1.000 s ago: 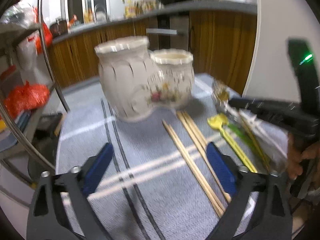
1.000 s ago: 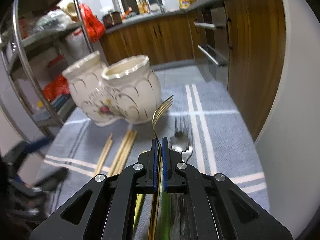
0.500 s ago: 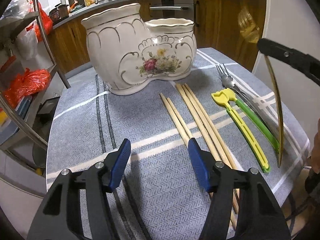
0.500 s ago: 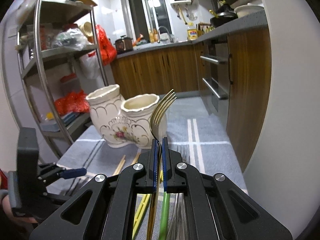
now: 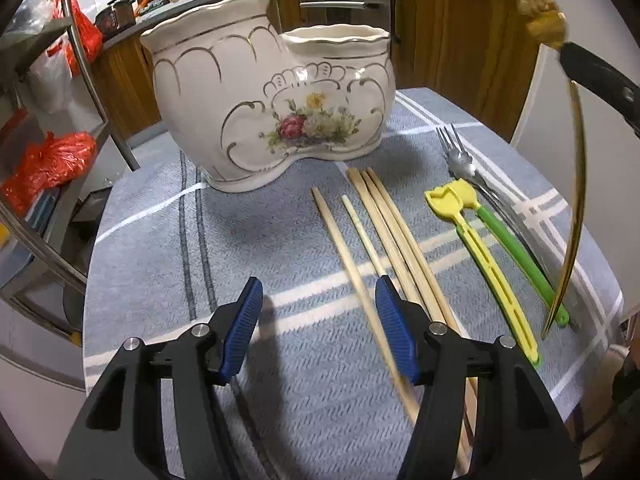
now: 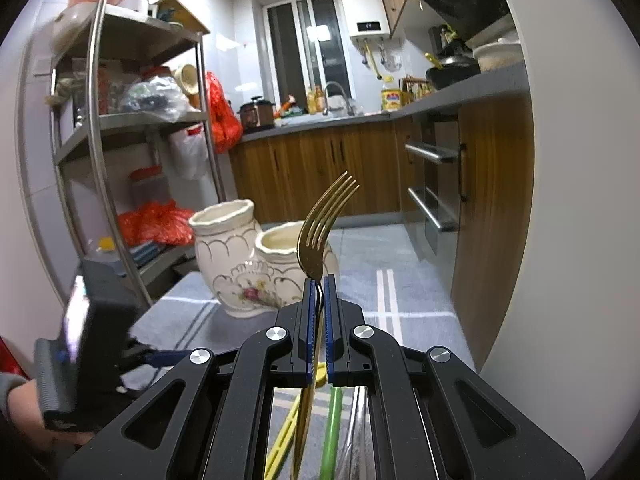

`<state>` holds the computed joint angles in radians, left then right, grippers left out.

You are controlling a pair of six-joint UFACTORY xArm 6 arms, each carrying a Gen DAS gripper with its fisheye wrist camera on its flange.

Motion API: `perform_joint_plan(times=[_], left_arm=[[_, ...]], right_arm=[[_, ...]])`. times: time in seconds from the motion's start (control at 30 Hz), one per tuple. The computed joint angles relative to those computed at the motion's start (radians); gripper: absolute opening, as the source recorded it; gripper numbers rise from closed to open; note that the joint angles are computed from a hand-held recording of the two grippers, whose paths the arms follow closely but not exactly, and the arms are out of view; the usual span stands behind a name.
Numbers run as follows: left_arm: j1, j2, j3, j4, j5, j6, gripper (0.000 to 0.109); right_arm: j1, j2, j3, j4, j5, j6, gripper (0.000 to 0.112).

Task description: Organize utensils

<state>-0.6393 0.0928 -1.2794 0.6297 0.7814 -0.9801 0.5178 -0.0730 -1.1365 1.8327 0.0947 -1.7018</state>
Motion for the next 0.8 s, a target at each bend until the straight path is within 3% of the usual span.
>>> perform_joint_plan(times=[0.07,0.13,0.2,0.37,0.7,0.8], left_arm=[[0.012,0.001,0.000,-0.030,-0.023,0.030,0.046],[0.032,-0.005,0.012,-0.096,-0.071,0.080,0.017],[0.048,-0.015,0.027,-0.127,-0.095,0.106,0.008],[0.083,-0.062,0.103,-0.217,-0.190,0.195,0.006],[0.104,-0.189,0.261,-0.171,-0.316,0.190,0.006],[0.105,-0.199,0.274,-0.147,-0.323,0.176,0.006]], right_arm=[[-0.005,-0.013,0.000,0.076,0.015,-0.079,0.005],[-0.011,-0.023,0.001,0.125,0.031,-0.128,0.004],[-0.007,-0.025,-0.002,0.139,0.026,-0.155,0.004],[-0.007,-0.019,-0.003,0.136,0.034,-0.156,0.004],[0.007,-0.029,-0.017,0.317,0.027,-0.376,0.003],[0.010,-0.032,-0.012,0.305,0.031,-0.376,0.003]])
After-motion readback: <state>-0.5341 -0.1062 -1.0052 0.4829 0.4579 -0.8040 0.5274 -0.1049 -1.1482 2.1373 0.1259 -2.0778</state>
